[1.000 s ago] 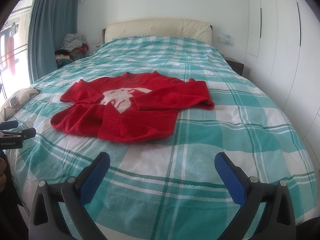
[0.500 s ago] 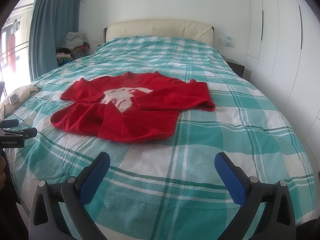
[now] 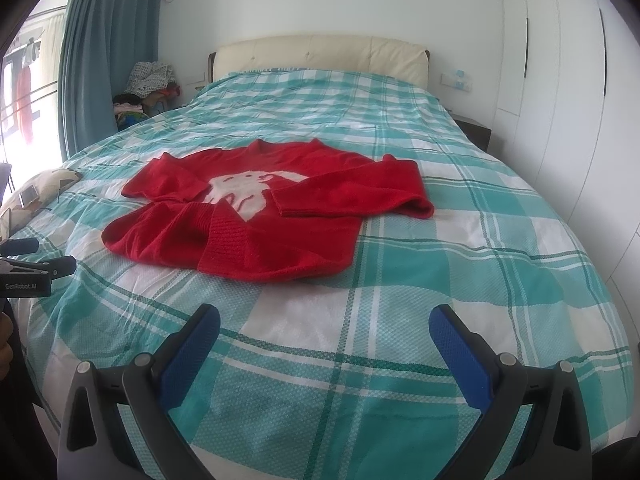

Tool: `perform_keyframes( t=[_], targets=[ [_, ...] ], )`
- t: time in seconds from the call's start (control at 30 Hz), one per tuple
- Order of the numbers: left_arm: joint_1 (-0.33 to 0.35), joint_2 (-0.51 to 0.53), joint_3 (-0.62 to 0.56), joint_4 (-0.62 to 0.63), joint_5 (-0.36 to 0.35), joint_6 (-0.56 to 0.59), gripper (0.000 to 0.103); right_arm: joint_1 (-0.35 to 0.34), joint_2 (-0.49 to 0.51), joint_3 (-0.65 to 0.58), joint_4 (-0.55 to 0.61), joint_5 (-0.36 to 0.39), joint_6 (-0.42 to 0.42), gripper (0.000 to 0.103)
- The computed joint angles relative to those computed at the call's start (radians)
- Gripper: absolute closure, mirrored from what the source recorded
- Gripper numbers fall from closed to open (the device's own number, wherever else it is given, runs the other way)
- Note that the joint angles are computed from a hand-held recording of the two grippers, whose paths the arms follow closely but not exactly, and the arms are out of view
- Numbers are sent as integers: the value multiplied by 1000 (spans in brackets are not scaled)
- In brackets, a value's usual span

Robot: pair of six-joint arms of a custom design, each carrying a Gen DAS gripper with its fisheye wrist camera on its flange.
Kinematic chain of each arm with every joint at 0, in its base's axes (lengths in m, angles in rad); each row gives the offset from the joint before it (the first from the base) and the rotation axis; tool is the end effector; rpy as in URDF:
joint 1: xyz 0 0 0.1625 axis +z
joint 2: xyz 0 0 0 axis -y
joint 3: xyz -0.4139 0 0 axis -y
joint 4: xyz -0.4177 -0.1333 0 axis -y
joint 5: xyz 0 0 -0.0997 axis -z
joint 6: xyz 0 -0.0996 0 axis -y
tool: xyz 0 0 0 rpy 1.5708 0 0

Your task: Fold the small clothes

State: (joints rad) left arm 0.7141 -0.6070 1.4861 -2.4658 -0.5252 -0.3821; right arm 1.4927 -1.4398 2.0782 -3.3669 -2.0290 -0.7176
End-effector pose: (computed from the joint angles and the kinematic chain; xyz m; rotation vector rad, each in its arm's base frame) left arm -0.3904 -0.6288 0.0285 0.5049 2.1302 -0.7466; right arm 0.0491 -0.5167 0.3794 0.3529 -2.0743 1.0653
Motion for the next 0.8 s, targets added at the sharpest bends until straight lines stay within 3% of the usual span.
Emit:
perform_keyframes(
  t=[0.47,0.8],
  targets=[
    [-1,-2,-5,52,0,-25,0,14,52,-47,-38,-191,15,0],
    [2,4,-23,96,-12,-60,0,16,69,-57,-26,-236,6,0]
  ],
)
